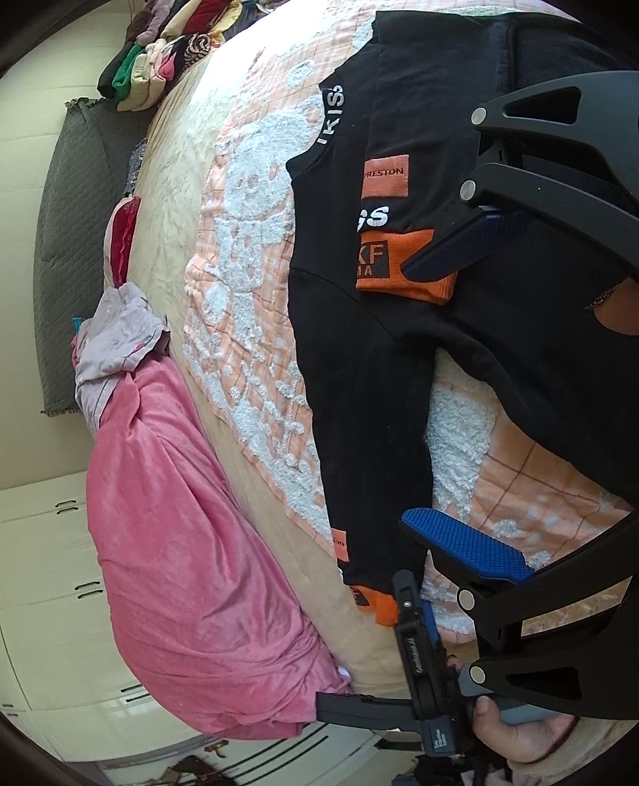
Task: Fold small clothes
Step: 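Grasp the second sock by its orange top with the left tool and lift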
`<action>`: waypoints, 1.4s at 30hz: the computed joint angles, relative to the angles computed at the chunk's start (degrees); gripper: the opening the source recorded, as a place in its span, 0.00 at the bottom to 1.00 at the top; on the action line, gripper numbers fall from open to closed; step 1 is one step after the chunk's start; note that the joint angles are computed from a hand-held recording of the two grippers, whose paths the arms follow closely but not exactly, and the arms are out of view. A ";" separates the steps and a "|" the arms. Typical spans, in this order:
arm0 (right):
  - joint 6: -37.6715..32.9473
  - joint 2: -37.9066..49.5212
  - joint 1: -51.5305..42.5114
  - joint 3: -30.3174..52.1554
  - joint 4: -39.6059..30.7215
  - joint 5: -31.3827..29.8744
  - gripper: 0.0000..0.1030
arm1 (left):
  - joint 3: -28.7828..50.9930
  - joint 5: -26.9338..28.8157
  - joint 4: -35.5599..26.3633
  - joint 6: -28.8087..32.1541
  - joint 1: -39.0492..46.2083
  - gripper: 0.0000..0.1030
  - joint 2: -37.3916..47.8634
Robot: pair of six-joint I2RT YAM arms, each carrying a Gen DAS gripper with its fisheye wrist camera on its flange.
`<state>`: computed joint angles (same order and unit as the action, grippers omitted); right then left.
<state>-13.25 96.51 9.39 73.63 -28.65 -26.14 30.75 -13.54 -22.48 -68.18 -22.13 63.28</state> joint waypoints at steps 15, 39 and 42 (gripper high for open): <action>0.87 1.27 -1.98 -0.27 0.67 -0.04 0.90 | 4.99 -0.70 3.21 6.86 9.02 0.29 10.45; 2.57 1.73 -14.62 -1.31 0.51 -2.96 0.90 | 21.03 -18.05 0.13 11.39 -8.58 0.09 10.43; 2.63 1.85 -17.44 -1.17 0.41 -3.50 0.90 | 25.39 -19.31 0.36 13.16 -11.46 0.09 13.72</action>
<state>-10.62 98.35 -8.05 72.46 -28.23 -29.65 56.14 -32.85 -22.12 -55.03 -33.59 77.01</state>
